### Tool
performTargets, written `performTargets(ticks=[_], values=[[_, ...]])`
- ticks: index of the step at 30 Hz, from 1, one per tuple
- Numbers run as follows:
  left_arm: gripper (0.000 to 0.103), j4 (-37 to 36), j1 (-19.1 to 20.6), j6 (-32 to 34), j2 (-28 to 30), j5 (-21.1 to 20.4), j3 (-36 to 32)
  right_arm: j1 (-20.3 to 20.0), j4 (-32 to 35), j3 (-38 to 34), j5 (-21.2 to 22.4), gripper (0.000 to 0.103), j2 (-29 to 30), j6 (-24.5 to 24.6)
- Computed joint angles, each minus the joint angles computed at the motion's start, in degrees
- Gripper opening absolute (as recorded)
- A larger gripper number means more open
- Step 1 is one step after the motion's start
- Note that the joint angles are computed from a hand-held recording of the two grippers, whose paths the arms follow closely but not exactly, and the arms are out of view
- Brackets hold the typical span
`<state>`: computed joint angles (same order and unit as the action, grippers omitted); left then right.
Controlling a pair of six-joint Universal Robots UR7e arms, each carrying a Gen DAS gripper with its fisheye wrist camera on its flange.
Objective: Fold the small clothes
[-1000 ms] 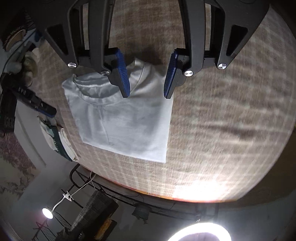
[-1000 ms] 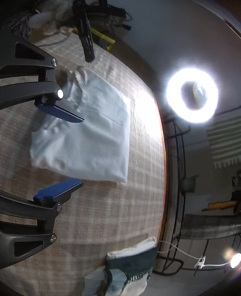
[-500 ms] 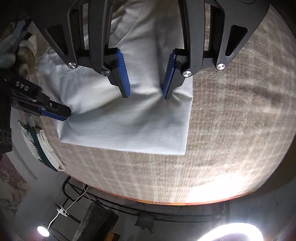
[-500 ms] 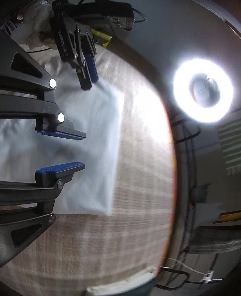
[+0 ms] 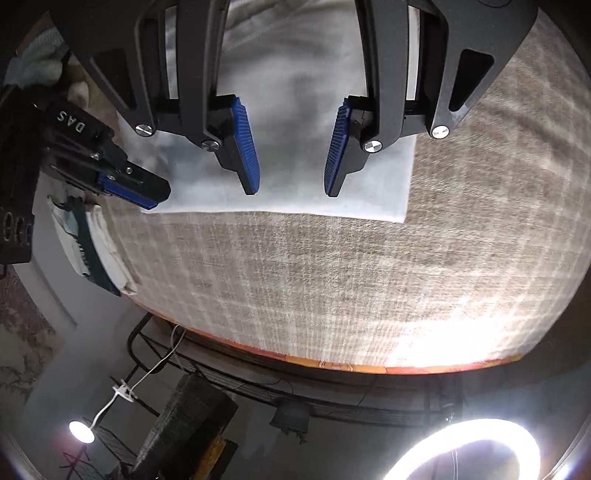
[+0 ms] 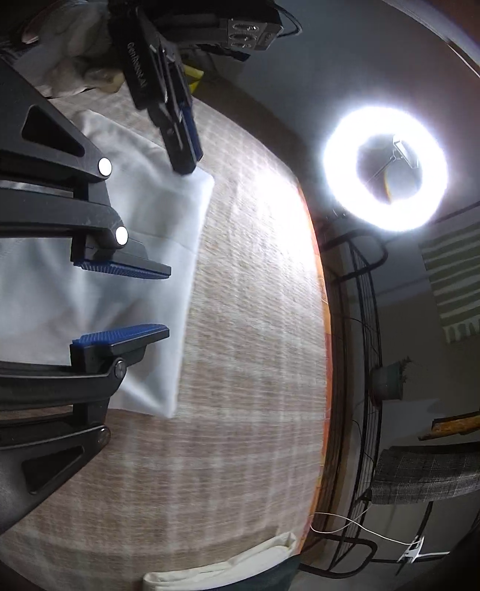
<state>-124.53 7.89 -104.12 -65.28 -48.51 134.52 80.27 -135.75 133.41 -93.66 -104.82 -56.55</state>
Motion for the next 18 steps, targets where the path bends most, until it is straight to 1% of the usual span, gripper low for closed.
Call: performTargets(ticks=[2,3,5,7,8,10,13,14,15,16,17,18], values=[[0.037,0.2,1.97,-0.79,1.19,-0.1,-0.16,0.83,-2.67,0.02,-1.36,0.026,2.24,1.38],[0.037,-0.95,2.5,-1.2,1.37,-0.24,0.37,1.27,-3.82,-0.14,-2.23,0.026,3.33,2.27],[0.037,-4.16,3.41,-1.16,1.55,-0.79,1.86,0.77,-5.22,-1.19,-3.56,0.026,5.96,4.75],[0.037,-5.04,3.0,-0.82,1.53,0.03,2.7,-0.4,-4.04,-2.73,-3.5,0.025,7.62,6.63],[0.037,-4.96,3.06,0.07,1.51,-0.11,2.61,-1.4,-3.02,-3.52,-2.38,0.023,7.95,6.78],[0.037,-4.04,2.92,0.14,0.84,-0.57,2.63,-1.48,-3.13,-4.16,-2.9,0.018,8.4,6.19],[0.037,1.13,1.07,-4.13,-1.76,-1.8,3.01,-1.34,-3.97,-4.11,-4.08,0.018,7.64,5.86],[0.037,4.21,0.17,-6.02,-2.84,-2.23,2.85,-1.15,-4.44,-4.06,-4.72,0.022,7.12,5.79],[0.037,7.63,-0.93,-8.33,-4.12,-2.81,2.73,-0.89,-5.76,-3.77,-5.78,0.031,6.5,5.48],[0.037,9.48,-2.12,-10.37,-5.45,-3.35,3.2,-0.83,-6.65,-3.66,-6.49,0.036,6.09,5.23],[0.037,10.89,-3.45,-12.82,-7.39,-3.88,3.98,-1.24,-6.25,-4.0,-6.51,0.04,5.2,5.21],[0.037,11.52,-4.97,-15.36,-9.72,-4.48,5.12,-1.94,-4.01,-5.11,-5.57,0.042,4.68,5.7]])
